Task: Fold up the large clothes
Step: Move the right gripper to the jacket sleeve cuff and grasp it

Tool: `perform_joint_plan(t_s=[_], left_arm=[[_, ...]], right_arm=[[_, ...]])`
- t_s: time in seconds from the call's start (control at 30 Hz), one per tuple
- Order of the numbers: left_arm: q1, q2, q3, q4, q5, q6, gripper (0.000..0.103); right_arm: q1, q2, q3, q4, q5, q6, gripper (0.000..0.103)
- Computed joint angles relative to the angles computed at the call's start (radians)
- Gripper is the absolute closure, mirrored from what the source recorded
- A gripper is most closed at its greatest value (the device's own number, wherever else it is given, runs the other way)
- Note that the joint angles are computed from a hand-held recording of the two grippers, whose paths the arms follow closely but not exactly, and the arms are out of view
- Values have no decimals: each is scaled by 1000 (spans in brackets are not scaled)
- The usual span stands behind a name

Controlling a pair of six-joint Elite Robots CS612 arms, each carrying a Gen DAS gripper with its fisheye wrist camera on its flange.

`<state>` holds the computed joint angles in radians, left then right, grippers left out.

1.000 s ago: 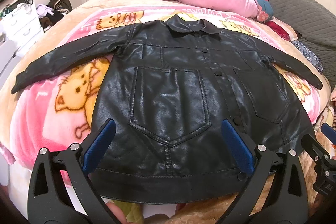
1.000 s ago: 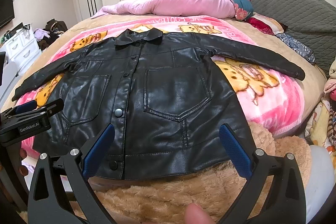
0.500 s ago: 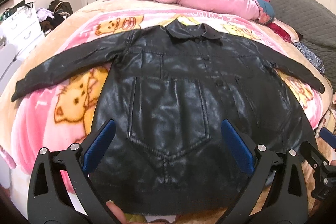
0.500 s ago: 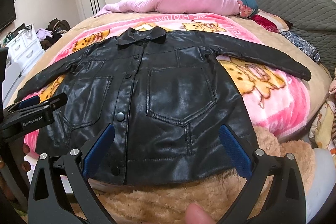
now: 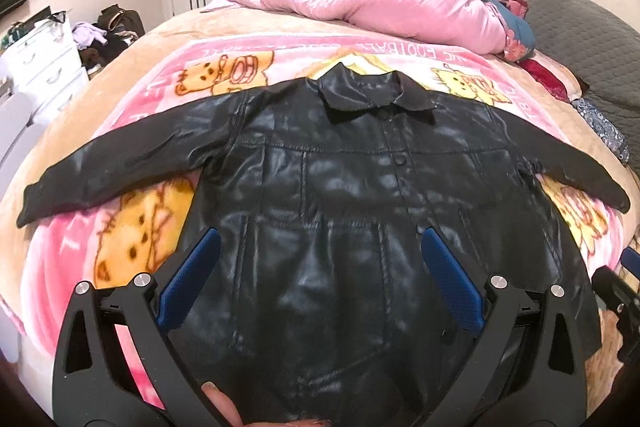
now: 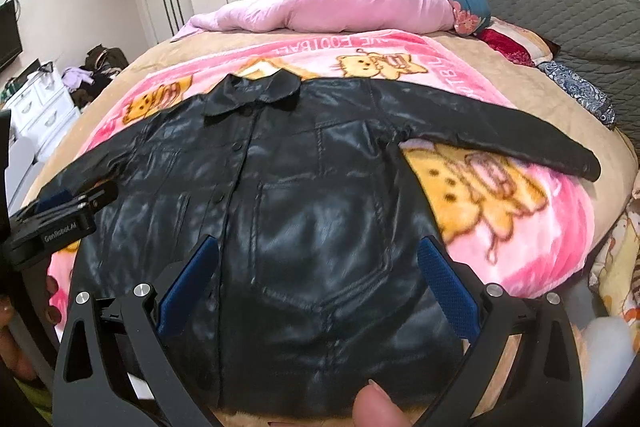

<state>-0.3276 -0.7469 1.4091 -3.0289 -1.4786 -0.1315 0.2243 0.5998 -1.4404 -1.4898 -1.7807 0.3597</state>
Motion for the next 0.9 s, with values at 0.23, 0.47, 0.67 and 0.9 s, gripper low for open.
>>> perform_joint_plan(t_s=[0.23,0.47,0.67,0.9], left_arm=[[-13,41,-93,50,-12,24,9],[-25,82,-185,109,-10,24,9],[-32,129,-283,186,19,23,9],[-42,196,-420,320,11,15,9]], right_arm=[[-24,-35,63,-32,4,-6,4],[-48,-70,141,-85,-6,-8,4],[-75,-114,234,-129,-13,25,4],[-98,-163,341,-161,-76,25,4]])
